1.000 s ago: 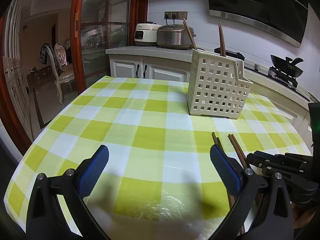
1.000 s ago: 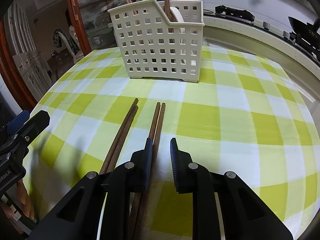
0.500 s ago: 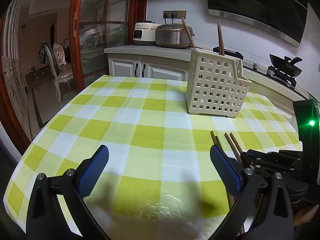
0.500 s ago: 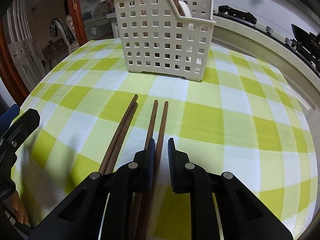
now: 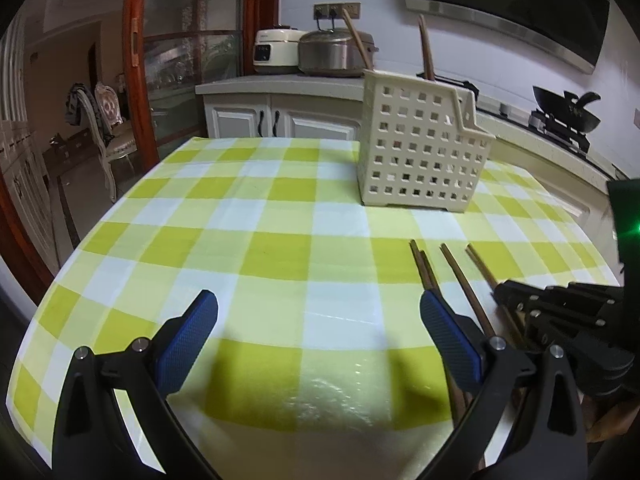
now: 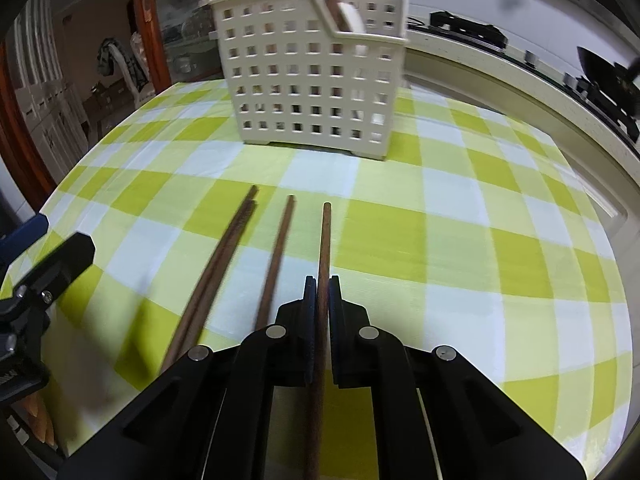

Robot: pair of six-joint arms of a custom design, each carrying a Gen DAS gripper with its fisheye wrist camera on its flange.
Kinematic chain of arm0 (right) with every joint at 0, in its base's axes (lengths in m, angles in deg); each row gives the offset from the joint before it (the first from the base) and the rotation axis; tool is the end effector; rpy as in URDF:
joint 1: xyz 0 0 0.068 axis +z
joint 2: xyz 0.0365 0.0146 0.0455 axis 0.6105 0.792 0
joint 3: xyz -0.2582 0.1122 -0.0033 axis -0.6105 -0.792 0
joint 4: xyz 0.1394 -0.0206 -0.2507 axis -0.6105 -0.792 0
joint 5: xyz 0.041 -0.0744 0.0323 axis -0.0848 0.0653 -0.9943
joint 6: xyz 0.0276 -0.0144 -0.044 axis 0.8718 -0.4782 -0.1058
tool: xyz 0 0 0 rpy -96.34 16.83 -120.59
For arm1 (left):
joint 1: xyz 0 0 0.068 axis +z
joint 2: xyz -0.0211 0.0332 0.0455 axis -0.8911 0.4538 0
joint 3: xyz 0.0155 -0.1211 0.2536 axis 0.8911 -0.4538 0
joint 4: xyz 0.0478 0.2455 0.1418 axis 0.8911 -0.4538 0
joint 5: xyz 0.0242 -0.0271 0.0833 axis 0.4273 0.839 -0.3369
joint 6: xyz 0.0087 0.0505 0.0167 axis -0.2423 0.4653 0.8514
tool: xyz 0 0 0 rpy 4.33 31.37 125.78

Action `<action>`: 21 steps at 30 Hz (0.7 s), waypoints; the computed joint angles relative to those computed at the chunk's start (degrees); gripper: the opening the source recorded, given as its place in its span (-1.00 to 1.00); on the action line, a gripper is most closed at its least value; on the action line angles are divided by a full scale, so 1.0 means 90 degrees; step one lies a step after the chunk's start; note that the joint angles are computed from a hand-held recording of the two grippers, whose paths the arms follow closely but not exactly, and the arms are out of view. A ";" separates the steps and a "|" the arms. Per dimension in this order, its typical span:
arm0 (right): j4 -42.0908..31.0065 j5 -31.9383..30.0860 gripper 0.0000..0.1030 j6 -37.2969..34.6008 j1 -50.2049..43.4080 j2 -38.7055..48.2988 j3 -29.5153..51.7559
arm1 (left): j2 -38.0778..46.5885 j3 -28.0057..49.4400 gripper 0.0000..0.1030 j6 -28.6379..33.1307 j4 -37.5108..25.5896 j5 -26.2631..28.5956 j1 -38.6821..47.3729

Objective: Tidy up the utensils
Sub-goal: 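Close the right tool on a chopstick while the left tool grasps another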

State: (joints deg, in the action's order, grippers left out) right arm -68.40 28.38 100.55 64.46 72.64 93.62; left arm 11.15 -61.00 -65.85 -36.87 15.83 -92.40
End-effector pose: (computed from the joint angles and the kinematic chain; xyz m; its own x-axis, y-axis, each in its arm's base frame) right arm 0.1873 0.0813 0.0965 -0.7531 0.0908 -0.6516 0.0988 0.9948 0.0243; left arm 0.2328 -0.1244 0.1282 -0.5952 0.1629 -0.7869 0.2852 0.9583 -0.0173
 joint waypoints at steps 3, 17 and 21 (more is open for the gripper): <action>-0.0129 -0.0173 -0.89 -0.0099 -0.0332 -0.0590 -0.0260 | 0.0203 0.0210 0.90 0.0040 -0.0190 -0.0015 -0.0173; -0.1012 -0.1074 -0.89 -0.0645 -0.1407 -0.2934 -0.1008 | 0.1491 0.1521 0.78 -0.0181 -0.1228 -0.0143 -0.0558; -0.1284 -0.1315 -0.89 -0.0749 -0.1701 -0.3443 -0.1129 | 0.1809 0.1855 0.55 -0.0314 -0.1536 -0.0146 -0.0629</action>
